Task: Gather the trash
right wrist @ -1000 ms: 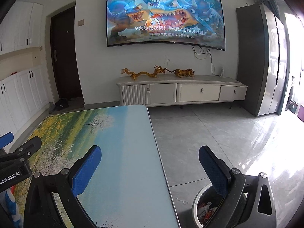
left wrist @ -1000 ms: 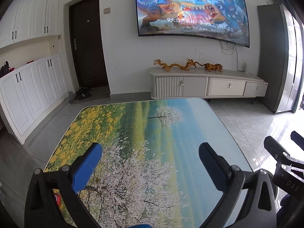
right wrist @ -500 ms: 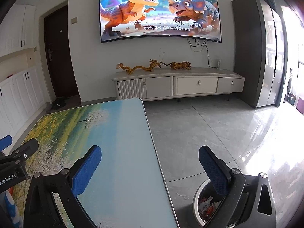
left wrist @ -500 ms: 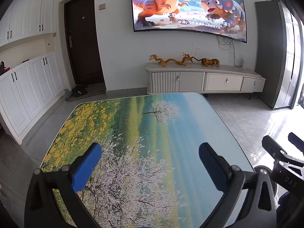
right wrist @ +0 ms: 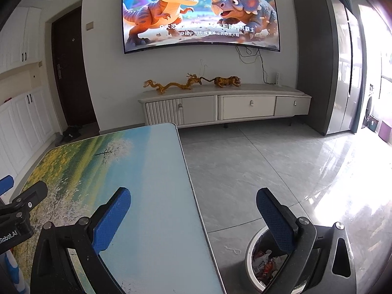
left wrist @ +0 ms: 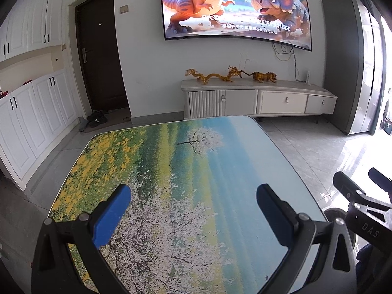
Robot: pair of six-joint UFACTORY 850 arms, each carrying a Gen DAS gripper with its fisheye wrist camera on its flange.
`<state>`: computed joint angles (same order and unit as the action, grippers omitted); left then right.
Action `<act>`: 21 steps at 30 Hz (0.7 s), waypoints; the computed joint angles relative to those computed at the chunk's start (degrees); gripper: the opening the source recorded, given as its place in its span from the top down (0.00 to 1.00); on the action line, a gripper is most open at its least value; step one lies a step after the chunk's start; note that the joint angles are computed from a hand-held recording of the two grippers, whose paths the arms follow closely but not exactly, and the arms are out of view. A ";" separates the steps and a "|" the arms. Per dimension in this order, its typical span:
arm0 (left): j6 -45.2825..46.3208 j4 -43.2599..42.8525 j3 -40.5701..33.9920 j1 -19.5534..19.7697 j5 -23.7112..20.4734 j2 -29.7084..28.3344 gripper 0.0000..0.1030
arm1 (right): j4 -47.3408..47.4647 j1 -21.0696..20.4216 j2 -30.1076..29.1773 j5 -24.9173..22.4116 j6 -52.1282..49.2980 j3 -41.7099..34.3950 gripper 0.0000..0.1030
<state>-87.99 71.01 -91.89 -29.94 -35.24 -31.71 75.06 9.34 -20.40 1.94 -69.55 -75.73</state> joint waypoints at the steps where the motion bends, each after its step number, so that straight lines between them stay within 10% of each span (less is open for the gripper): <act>1: -0.04 0.05 0.00 -0.05 0.01 -0.02 0.00 | 1.22 -0.08 -0.04 -0.08 -1.21 -0.09 0.00; 21: -1.48 0.25 0.24 0.00 0.81 0.20 0.00 | -7.59 -0.20 0.41 0.43 8.09 0.69 0.00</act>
